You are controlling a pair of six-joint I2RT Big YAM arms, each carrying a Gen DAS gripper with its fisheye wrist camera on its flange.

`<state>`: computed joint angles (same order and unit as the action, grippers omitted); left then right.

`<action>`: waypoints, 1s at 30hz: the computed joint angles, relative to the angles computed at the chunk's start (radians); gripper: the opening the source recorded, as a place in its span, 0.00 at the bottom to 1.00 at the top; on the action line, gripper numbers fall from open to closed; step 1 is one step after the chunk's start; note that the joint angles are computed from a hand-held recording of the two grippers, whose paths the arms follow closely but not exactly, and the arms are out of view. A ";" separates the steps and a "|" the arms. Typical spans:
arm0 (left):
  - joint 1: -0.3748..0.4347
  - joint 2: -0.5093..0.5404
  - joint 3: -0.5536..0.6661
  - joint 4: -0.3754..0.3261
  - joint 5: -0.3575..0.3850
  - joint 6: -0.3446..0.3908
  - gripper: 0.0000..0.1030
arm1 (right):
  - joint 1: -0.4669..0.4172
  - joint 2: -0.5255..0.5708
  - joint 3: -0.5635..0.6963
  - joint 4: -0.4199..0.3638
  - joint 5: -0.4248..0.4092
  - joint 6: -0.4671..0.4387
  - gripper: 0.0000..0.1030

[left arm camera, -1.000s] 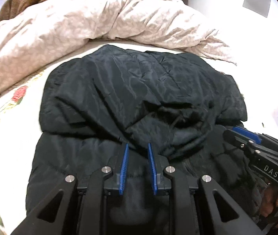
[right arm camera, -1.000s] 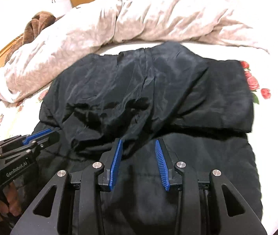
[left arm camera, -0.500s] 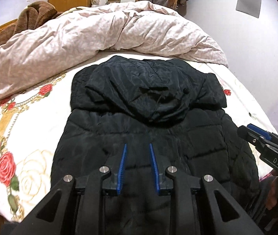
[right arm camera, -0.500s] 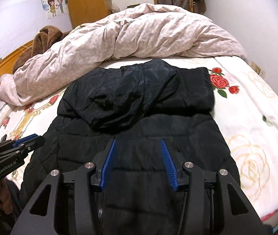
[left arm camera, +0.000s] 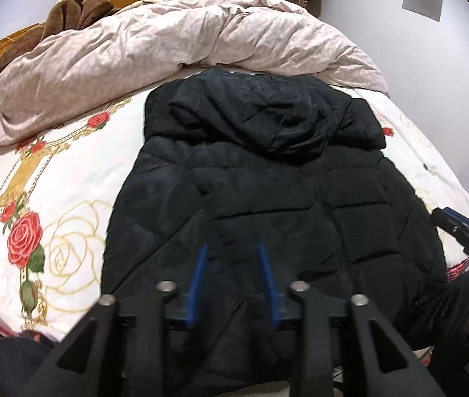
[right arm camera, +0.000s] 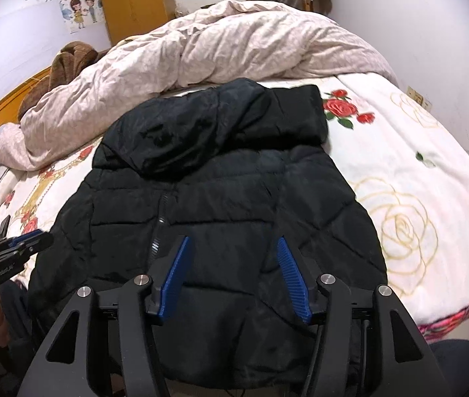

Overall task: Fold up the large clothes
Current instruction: 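Grasp the long side edge of the jacket with both grippers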

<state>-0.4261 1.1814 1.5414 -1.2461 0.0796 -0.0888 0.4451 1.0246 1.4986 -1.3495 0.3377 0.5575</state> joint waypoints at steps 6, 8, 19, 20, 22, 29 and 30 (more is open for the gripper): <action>0.057 -0.010 -0.028 0.004 0.003 -0.005 0.55 | -0.056 -0.031 -0.051 -0.017 -0.026 0.032 0.54; 0.084 -0.008 -0.039 0.003 0.000 -0.003 0.56 | -0.084 -0.044 -0.071 -0.022 -0.040 0.045 0.54; 0.233 0.023 -0.102 -0.017 0.036 -0.011 0.60 | -0.337 -0.132 -0.189 -0.063 -0.179 0.096 0.55; 0.237 0.025 -0.108 -0.018 0.048 -0.011 0.60 | -0.347 -0.132 -0.193 -0.065 -0.191 0.100 0.57; 0.239 0.029 -0.116 -0.024 0.066 -0.004 0.61 | -0.353 -0.129 -0.199 -0.075 -0.204 0.103 0.57; 0.210 0.031 -0.135 -0.043 0.104 0.016 0.62 | -0.395 -0.141 -0.222 -0.085 -0.233 0.137 0.57; 0.207 0.033 -0.137 -0.044 0.104 0.014 0.64 | -0.412 -0.146 -0.230 -0.084 -0.255 0.145 0.57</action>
<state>-0.2193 1.2148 1.4044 -1.2906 0.1836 -0.0746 0.0328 0.8791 1.2683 -1.4334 0.0830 0.7025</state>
